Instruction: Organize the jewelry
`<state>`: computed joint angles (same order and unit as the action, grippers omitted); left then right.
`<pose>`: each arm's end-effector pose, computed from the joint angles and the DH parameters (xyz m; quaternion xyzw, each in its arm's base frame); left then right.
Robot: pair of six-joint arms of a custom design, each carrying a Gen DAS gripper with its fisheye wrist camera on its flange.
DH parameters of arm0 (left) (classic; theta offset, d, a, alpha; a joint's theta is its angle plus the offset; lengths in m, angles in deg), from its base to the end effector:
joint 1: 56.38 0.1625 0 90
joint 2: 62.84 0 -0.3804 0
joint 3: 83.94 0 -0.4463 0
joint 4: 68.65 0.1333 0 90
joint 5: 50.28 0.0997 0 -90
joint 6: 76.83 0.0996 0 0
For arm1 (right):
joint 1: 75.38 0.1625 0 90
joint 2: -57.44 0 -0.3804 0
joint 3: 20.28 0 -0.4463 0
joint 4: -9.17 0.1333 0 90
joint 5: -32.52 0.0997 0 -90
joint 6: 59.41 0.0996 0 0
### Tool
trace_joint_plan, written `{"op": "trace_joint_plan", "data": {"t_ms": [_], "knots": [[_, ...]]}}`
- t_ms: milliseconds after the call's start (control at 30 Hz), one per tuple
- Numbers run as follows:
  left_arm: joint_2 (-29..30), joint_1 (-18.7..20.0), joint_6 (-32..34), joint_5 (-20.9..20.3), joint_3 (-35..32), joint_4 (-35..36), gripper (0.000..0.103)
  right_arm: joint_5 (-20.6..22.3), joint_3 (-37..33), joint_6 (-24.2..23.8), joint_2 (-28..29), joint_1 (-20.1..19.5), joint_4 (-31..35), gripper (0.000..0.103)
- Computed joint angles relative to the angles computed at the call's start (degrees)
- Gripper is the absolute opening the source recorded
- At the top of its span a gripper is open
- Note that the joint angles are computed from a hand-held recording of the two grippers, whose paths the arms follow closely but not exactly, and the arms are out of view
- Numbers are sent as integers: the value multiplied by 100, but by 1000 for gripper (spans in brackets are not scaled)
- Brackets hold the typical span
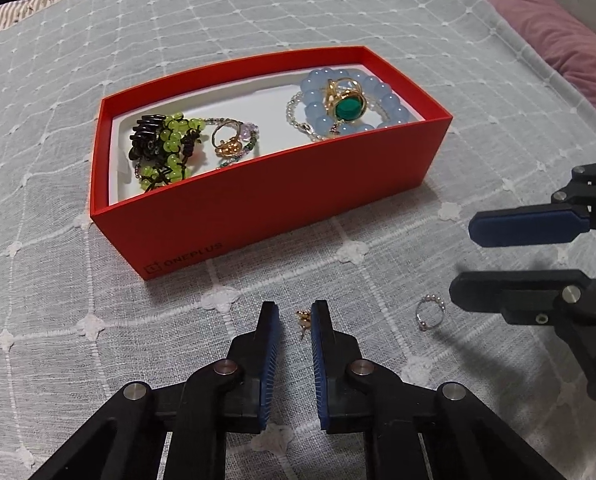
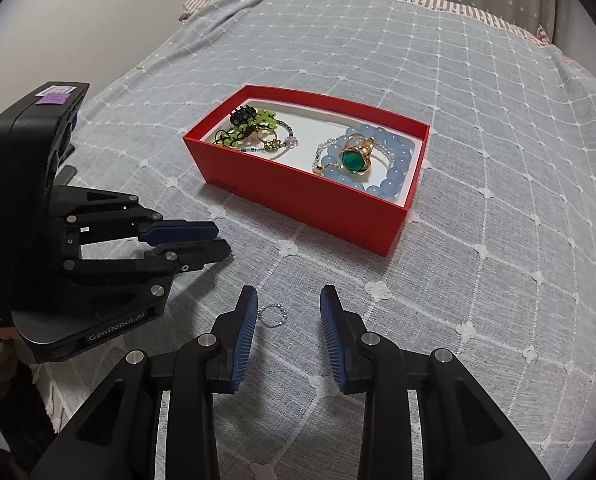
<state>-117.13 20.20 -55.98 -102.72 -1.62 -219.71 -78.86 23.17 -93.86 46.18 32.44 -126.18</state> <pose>0.0164 -0.7674 0.2498 0.1800 0.8944 -0.2486 0.3254 0.3583 -0.7976 -0.0686 0.4109 -0.8857 0.0848 0.1986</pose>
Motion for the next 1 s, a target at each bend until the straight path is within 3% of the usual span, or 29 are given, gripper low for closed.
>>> {"op": "trace_joint_plan", "data": {"t_ms": [300, 400, 733, 833, 967, 1000], "knots": [[60, 40, -99, -68, -116, 228, 12, -35, -21, -318, 69, 14, 258, 35], [61, 30, -80, -37, -110, 213, 5, -128, -87, -331, 144, 14, 319, 35], [-29, 41, -119, -187, -102, 124, 2, -387, -173, -424, 327, 42, 185, 34], [-80, 66, -163, -262, -108, 94, 2, -435, -177, -442, 332, 44, 149, 21], [-129, 130, -345, -390, -192, 190, 2, -432, -119, -482, 297, 48, 87, 18], [-135, 144, -363, -441, -217, 231, 2, -410, -92, -504, 280, 51, 58, 13]]}}
